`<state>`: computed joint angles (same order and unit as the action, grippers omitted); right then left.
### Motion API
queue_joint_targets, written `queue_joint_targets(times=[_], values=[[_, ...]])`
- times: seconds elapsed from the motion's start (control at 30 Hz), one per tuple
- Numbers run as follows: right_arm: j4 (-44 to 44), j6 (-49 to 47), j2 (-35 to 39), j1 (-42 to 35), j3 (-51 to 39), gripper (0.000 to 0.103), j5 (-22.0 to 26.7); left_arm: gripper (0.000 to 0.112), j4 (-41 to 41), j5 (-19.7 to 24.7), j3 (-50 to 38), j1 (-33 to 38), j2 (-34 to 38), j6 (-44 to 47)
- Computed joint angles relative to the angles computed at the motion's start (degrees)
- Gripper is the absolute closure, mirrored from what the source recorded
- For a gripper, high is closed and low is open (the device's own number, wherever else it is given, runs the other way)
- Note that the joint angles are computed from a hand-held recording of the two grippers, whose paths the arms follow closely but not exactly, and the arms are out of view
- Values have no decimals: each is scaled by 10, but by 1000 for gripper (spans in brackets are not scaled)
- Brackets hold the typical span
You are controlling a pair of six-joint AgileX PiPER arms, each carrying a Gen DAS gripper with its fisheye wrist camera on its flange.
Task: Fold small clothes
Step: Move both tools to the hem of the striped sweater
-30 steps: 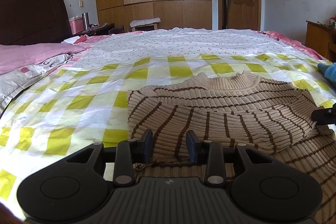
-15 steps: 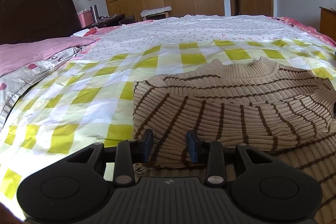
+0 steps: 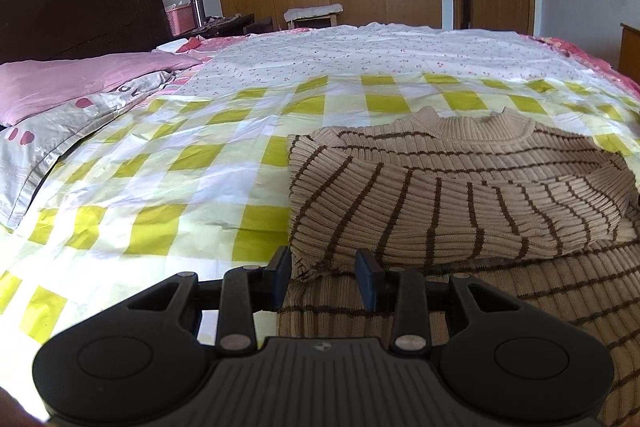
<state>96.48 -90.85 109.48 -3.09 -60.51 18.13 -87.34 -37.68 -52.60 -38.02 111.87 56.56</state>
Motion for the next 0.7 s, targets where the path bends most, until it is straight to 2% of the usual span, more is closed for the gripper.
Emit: queue_joint_targets(times=[0.1, 0.37, 0.5, 0.57, 0.63, 0.7], values=[[-43, 38, 11, -3, -7, 92, -10, 71, -56, 5, -22, 4, 17, 67], [8, 1, -3, -28, 2, 90, 30, 71, -5, 3, 42, -14, -26, -9], [32, -23, -6, -25, 11, 90, 41, 71, -7, 5, 78, -27, -43, -37], [13, -13, -3, -15, 8, 88, 28, 71, -28, 6, 85, -31, -41, -23], [-56, 50, 6, -4, -3, 86, 5, 71, -19, -4, 99, -42, -43, -41], [-57, 44, 4, -3, 2, 86, 1, 71, -31, -5, 110, -47, -56, -40]])
